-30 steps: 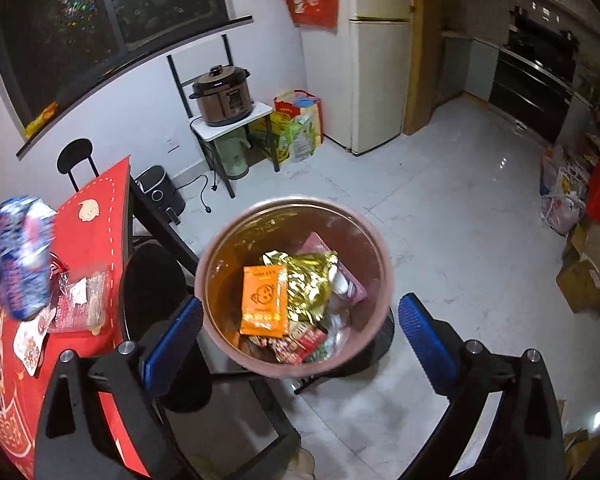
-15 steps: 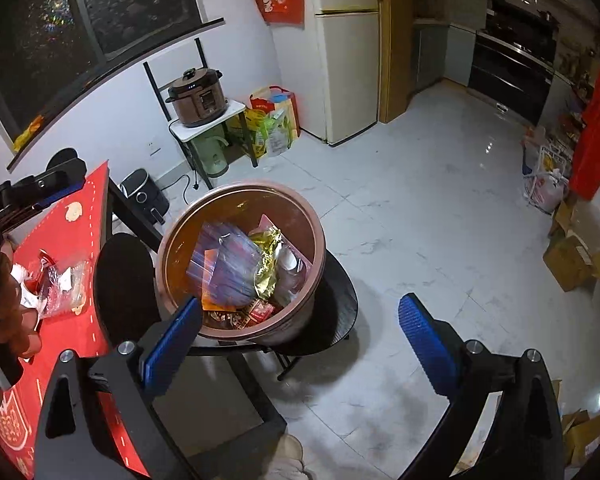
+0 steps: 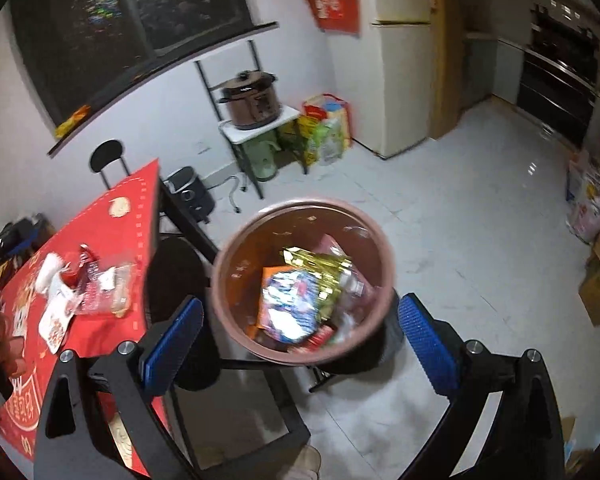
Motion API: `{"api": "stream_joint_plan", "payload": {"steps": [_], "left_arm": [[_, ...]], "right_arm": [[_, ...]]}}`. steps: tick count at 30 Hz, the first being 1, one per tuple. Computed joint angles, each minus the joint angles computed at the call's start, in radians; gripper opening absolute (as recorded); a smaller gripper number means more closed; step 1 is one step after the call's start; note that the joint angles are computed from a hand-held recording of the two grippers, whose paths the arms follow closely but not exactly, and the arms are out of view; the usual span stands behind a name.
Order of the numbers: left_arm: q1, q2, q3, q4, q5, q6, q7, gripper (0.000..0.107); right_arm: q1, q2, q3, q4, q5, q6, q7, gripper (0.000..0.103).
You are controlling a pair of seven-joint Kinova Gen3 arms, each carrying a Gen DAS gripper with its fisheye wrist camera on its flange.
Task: Collect trash
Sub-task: 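Lower the blue-white carton over the bin and open the left tool, then move both tools back to the white card package and clear plastic tray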
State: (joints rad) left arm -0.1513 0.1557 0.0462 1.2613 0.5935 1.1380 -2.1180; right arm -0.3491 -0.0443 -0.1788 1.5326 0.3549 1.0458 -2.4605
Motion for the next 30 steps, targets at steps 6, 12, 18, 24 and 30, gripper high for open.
{"api": "stream_joint_plan", "payload": {"steps": [6, 12, 18, 24, 30], "left_arm": [[-0.085, -0.102, -0.103, 0.106, -0.078, -0.040, 0.082, 0.097], [-0.174, -0.148, -0.187, 0.180, -0.104, -0.015, 0.082, 0.097], [-0.265, -0.129, -0.242, 0.221, -0.088, 0.030, 0.000, 0.097], [-0.362, -0.054, -0.243, 0.199, -0.013, 0.090, -0.099, 0.097], [-0.462, 0.071, -0.199, 0.117, 0.065, 0.175, -0.174, 0.089]], "right_arm": [[-0.036, 0.070, -0.001, -0.075, -0.046, -0.039, 0.098, 0.097], [-0.105, 0.166, 0.006, -0.172, -0.077, -0.031, 0.159, 0.097], [-0.211, 0.272, 0.024, -0.301, -0.062, 0.022, 0.165, 0.097], [-0.326, 0.395, 0.060, -0.480, -0.037, 0.142, 0.169, 0.097], [-0.402, 0.502, 0.098, -0.634, -0.045, 0.212, 0.157, 0.097]]}}
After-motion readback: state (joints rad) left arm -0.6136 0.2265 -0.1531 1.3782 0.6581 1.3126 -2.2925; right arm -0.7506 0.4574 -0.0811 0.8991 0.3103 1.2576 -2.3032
